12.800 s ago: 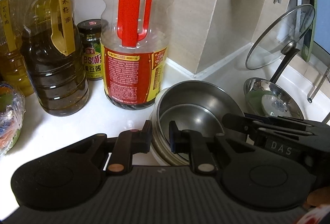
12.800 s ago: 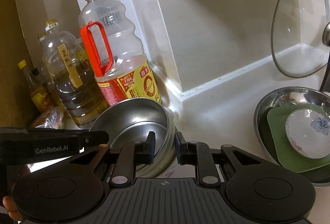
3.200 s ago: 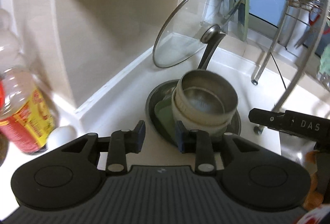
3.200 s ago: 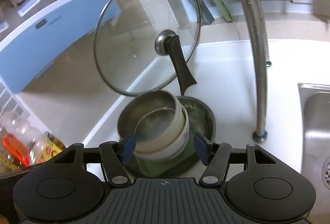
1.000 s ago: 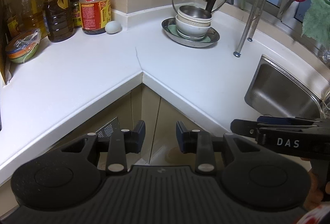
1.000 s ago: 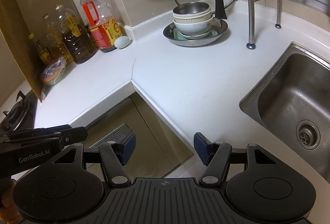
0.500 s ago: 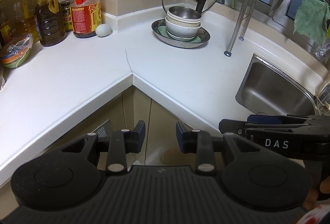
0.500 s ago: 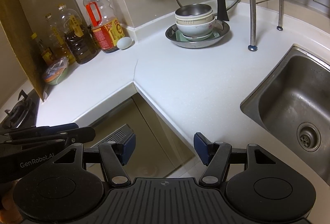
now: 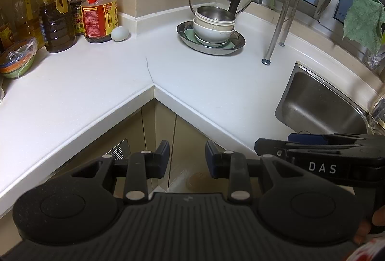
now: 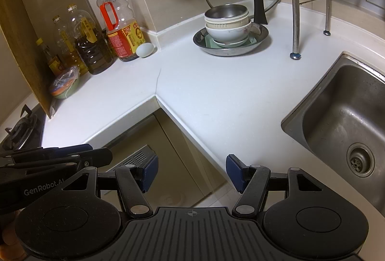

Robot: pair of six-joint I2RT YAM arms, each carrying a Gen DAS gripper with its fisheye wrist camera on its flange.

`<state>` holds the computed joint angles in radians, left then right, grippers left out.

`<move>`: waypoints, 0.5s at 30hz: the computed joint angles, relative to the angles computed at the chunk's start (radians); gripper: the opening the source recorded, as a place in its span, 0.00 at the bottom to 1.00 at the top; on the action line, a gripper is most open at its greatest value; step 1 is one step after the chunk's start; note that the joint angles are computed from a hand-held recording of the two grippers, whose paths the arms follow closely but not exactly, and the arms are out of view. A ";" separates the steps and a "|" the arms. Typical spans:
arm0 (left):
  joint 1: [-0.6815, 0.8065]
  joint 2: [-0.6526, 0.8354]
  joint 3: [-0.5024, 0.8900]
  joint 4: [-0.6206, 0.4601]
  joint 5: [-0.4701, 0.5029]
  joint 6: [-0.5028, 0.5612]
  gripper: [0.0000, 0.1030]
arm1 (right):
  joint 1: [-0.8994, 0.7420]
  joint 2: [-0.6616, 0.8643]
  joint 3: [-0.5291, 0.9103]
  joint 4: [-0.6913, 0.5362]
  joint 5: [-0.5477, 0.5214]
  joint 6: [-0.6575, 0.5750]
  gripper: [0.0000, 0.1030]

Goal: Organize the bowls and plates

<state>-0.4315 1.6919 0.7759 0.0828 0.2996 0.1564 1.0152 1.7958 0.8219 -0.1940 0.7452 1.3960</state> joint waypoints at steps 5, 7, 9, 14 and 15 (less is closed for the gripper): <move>0.000 0.003 0.002 0.001 0.000 0.000 0.28 | -0.001 0.001 0.000 0.002 -0.001 -0.001 0.61; 0.000 0.002 0.001 0.000 0.000 -0.001 0.28 | -0.001 0.002 0.001 0.001 0.000 -0.001 0.61; 0.000 0.003 0.002 0.001 0.000 -0.001 0.28 | -0.001 0.002 0.001 0.002 0.000 -0.002 0.61; 0.001 0.003 0.003 0.000 0.000 0.000 0.28 | -0.001 0.005 0.005 0.001 0.000 -0.001 0.61; 0.001 0.004 0.003 0.000 0.001 0.001 0.28 | -0.001 0.005 0.005 0.000 0.000 -0.001 0.61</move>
